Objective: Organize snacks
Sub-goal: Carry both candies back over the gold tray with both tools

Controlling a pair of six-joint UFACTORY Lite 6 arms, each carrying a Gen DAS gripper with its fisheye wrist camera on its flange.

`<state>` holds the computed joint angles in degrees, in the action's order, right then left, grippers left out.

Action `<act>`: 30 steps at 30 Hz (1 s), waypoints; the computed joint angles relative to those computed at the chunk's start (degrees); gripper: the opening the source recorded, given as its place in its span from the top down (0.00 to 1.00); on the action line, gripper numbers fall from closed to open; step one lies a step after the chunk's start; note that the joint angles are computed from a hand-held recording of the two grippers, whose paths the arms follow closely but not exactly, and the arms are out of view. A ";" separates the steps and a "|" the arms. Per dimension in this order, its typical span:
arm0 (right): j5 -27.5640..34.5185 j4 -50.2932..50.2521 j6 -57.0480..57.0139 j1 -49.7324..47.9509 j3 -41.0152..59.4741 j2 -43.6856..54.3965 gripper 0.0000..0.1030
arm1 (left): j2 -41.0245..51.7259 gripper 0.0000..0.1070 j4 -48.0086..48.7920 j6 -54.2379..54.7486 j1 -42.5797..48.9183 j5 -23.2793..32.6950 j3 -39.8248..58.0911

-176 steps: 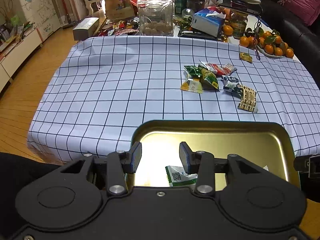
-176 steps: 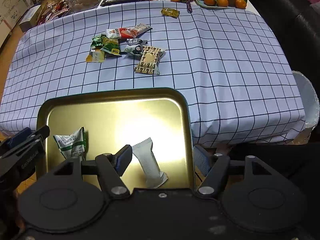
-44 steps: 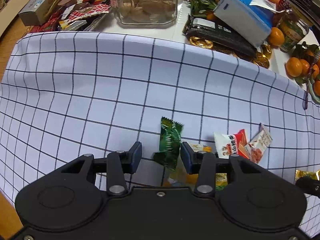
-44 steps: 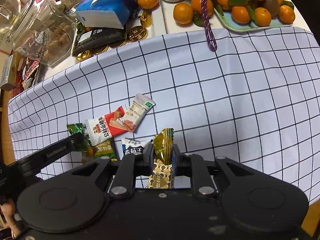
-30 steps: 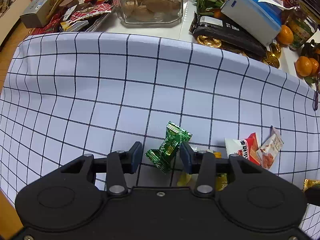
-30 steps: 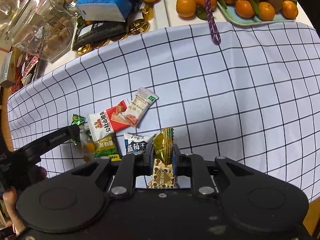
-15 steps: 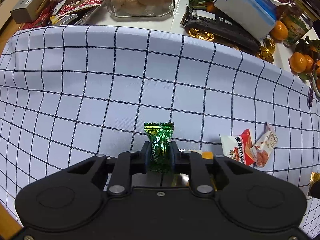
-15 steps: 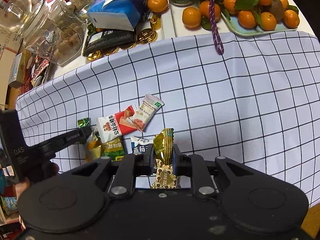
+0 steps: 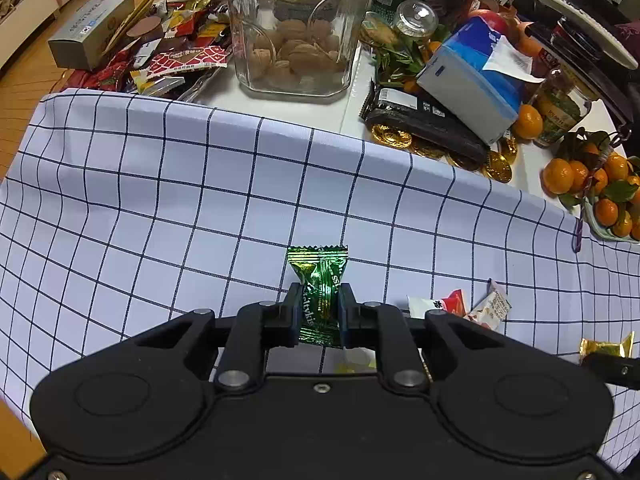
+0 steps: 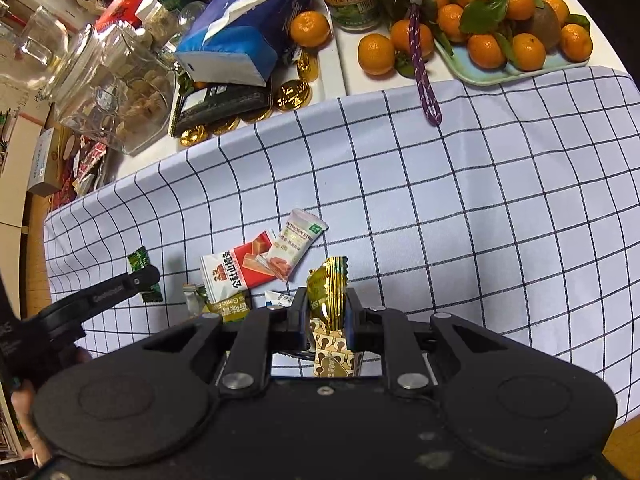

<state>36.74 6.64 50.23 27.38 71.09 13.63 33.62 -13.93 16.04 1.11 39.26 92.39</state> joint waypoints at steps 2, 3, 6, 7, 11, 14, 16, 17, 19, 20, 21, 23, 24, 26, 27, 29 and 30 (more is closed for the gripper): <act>-1.00 0.29 -0.18 -0.38 -1.07 -1.09 0.82 | -1.32 0.78 -1.07 1.79 0.34 0.11 -1.05; -1.55 0.18 0.21 -0.46 -1.65 -1.64 0.82 | -2.53 0.78 -1.61 2.97 0.72 0.07 -2.27; -2.33 -2.11 2.93 -0.18 -2.75 -2.87 0.82 | -5.57 0.78 -2.16 5.33 1.34 -1.64 -6.17; -2.35 -3.72 4.66 0.19 -3.01 -3.30 0.82 | -6.75 0.78 -2.05 5.96 1.62 -2.47 -7.70; -1.92 -10.46 12.15 2.61 -4.47 -6.24 0.82 | -12.30 0.78 -3.79 10.47 4.15 -4.08 -14.08; -1.84 -17.87 21.47 6.42 -6.24 -9.09 0.82 | -16.85 0.78 -7.02 14.99 6.82 -3.49 -18.58; -1.10 -23.67 28.86 10.40 -7.42 -10.71 0.82 | -20.29 0.78 -9.66 18.47 8.57 -3.49 -21.94; -0.32 -26.54 32.88 13.09 -8.01 -11.48 0.82 | -22.86 0.78 -11.30 20.90 9.64 -4.08 -24.74; 1.74 -31.95 40.91 18.64 -9.17 -12.75 0.82 | -27.96 0.78 -12.62 24.15 11.29 -5.74 -30.71; 3.42 -34.74 45.73 22.06 -9.72 -13.25 0.82 | -30.41 0.78 -13.34 26.03 12.23 -6.32 -33.67; 4.97 -37.07 49.89 25.28 -10.13 -13.48 0.82 | -33.23 0.78 -14.02 28.25 13.49 -6.63 -37.04; 7.83 -40.21 56.52 31.19 -10.77 -13.42 0.82 | -38.01 0.78 -15.89 33.14 16.31 -6.09 -42.72; 9.20 -41.13 59.46 34.06 -10.80 -12.94 0.82 | -40.07 0.78 -16.66 35.35 17.89 -5.39 -45.09; 11.45 -41.99 63.41 39.22 -10.37 -11.80 0.82 | -44.00 0.78 -17.69 39.14 21.16 -3.83 -49.51; 12.37 -42.38 65.20 41.79 -9.91 -10.96 0.82 | -45.78 0.78 -18.25 41.05 22.77 -3.10 -51.42; 13.41 -43.01 68.57 45.78 -9.10 -9.62 0.82 | -49.89 0.78 -18.97 44.69 26.28 -1.43 -55.37; 13.61 -43.39 70.65 47.95 -8.90 -9.01 0.82 | -51.42 0.78 -19.22 46.24 27.87 -0.45 -56.78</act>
